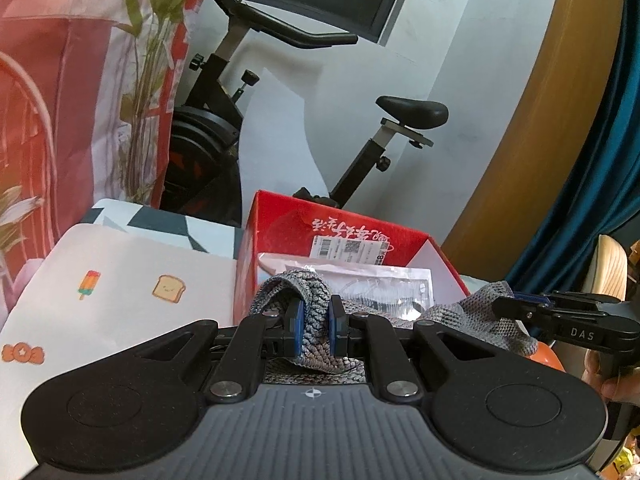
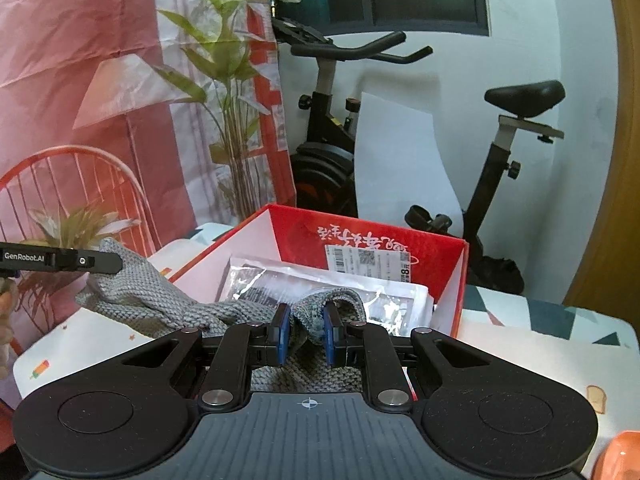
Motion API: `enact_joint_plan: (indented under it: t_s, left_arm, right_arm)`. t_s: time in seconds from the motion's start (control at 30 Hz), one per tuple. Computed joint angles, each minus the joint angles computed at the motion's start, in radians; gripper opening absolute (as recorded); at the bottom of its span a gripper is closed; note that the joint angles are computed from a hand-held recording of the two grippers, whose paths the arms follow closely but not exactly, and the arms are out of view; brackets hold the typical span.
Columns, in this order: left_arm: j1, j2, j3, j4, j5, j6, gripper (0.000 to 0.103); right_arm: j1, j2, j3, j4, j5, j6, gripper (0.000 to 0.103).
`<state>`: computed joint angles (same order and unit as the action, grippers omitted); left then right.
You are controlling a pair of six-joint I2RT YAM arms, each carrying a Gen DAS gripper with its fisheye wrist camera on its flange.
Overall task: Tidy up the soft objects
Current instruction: 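Lift the grey towel with both tools and carry it over the box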
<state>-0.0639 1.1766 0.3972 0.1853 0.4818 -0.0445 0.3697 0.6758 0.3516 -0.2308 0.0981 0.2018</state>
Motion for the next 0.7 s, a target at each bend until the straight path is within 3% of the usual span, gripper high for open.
enact_joint_plan:
  t_s: [0.27, 0.43, 0.57, 0.7]
  left_arm:
    - [-0.14, 0.192, 0.151, 0.127, -0.125, -0.004, 0.013]
    - [-0.229, 0.379, 0.314, 0.22, -0.258, 0.003, 0.013]
    - [-0.283, 0.54, 0.483, 0.206, -0.343, 0.033, 0.013]
    - [-0.313, 0.687, 0.637, 0.122, -0.393, 0.089, 0.013]
  right_arm:
    - [-0.276, 0.24, 0.055, 0.221, -0.199, -0.13, 0.015]
    - [-0.385, 0.471, 0.158, 0.378, -0.252, -0.173, 0.015]
    - [-0.402, 0.656, 0.259, 0.463, -0.224, -0.221, 0.015]
    - [-0.4, 0.822, 0.342, 0.507, -0.2, -0.267, 0.015]
